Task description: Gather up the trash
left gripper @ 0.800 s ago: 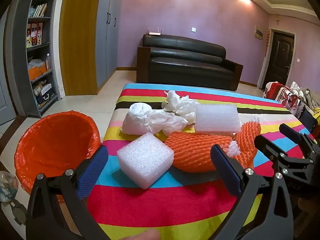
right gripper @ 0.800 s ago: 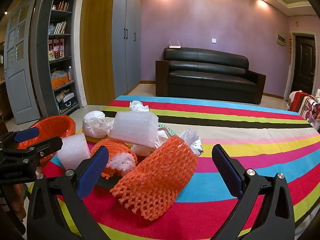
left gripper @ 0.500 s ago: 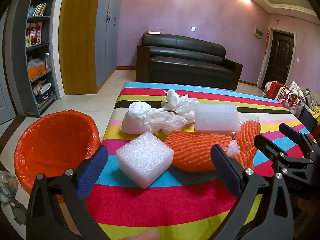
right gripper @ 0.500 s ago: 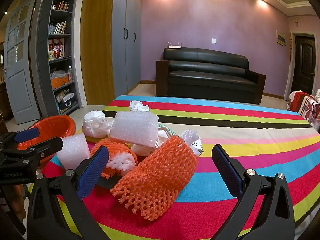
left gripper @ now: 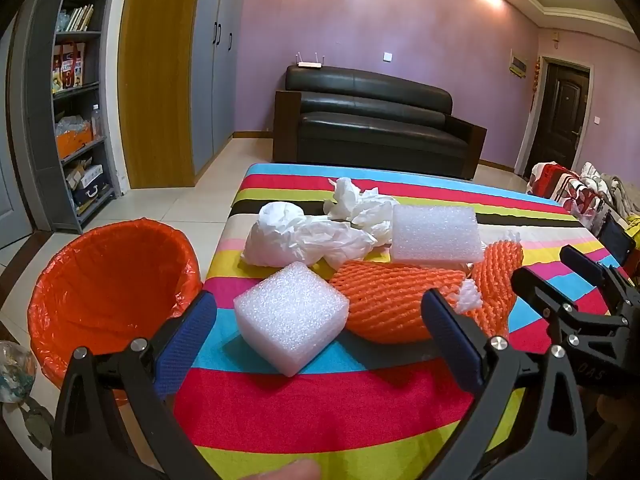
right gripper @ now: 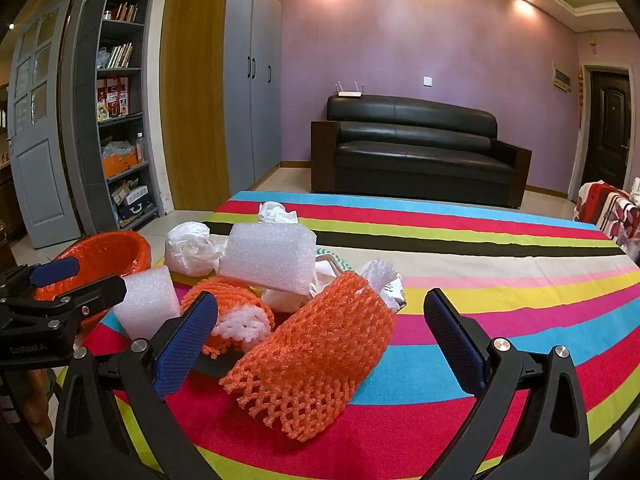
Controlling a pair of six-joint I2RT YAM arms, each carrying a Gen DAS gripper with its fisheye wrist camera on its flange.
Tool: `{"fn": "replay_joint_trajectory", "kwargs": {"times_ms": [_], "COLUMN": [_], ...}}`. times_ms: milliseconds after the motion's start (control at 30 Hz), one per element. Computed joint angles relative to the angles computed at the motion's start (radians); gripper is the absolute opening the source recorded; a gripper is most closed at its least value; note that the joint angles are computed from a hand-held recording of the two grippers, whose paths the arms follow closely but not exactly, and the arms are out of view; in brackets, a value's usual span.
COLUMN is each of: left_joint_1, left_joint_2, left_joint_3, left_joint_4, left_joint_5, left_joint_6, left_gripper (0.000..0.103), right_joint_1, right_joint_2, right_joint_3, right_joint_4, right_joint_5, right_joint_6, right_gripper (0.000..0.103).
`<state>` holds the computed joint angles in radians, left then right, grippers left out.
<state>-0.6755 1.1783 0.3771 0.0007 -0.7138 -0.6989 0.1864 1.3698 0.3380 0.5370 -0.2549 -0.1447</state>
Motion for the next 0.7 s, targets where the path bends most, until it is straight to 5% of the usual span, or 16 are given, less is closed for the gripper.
{"fn": "replay_joint_trajectory", "kwargs": {"times_ms": [700], "left_joint_1": [-0.017], "left_joint_2": [0.020], "left_joint_3": [0.012], "left_joint_4": [-0.006], "left_joint_5": [-0.013], "left_joint_6": [-0.018], "left_gripper": [0.099], "right_joint_1": [-0.010], "right_joint_2": [-0.016], "right_joint_3": [0.002], "right_joint_4": [-0.018], "right_joint_5": [-0.008], "right_joint_6": [-0.003], "right_gripper": [0.097]}}
